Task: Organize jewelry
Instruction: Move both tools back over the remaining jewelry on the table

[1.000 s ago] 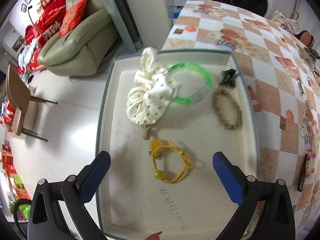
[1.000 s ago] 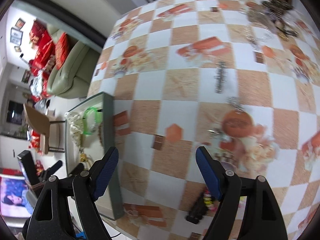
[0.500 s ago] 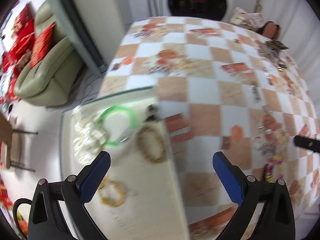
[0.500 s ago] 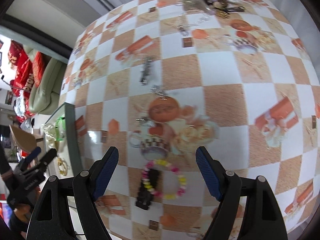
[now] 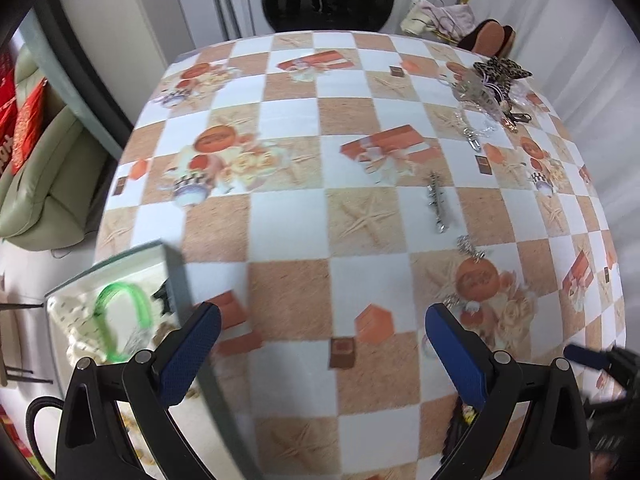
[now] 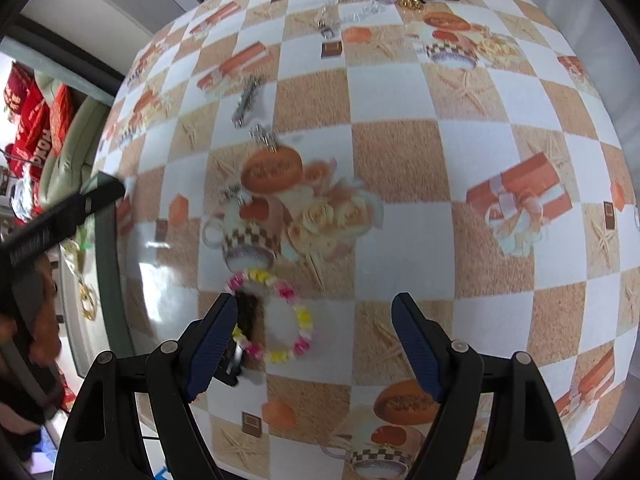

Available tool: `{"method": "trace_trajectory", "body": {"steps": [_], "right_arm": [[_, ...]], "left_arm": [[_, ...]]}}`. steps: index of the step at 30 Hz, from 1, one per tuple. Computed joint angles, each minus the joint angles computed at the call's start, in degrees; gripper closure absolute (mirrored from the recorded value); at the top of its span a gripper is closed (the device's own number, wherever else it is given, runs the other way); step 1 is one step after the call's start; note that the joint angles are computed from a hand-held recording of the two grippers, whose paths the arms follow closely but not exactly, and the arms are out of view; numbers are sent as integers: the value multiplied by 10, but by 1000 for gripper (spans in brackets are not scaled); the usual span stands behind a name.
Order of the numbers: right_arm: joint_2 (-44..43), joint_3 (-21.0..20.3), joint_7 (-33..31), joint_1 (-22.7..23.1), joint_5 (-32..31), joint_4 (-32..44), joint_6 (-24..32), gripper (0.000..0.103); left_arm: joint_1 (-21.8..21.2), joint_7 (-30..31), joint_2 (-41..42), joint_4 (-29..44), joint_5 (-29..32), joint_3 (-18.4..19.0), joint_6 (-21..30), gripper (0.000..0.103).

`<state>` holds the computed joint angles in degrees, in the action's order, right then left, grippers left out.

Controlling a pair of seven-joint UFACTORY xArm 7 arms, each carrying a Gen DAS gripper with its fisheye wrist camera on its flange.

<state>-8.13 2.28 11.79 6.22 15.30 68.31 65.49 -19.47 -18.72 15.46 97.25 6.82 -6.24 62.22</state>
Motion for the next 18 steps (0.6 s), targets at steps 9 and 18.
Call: {"method": "trace_trajectory", "body": {"steps": [9, 18], "right_arm": [[-2, 15, 4, 12, -47, -18, -5, 21], [-2, 24, 7, 25, -85, -34, -22, 23]], "left_arm": [[-21, 14, 105, 126, -8, 1, 12, 0], [-57, 41, 231, 296, -19, 10, 60, 11]]}}
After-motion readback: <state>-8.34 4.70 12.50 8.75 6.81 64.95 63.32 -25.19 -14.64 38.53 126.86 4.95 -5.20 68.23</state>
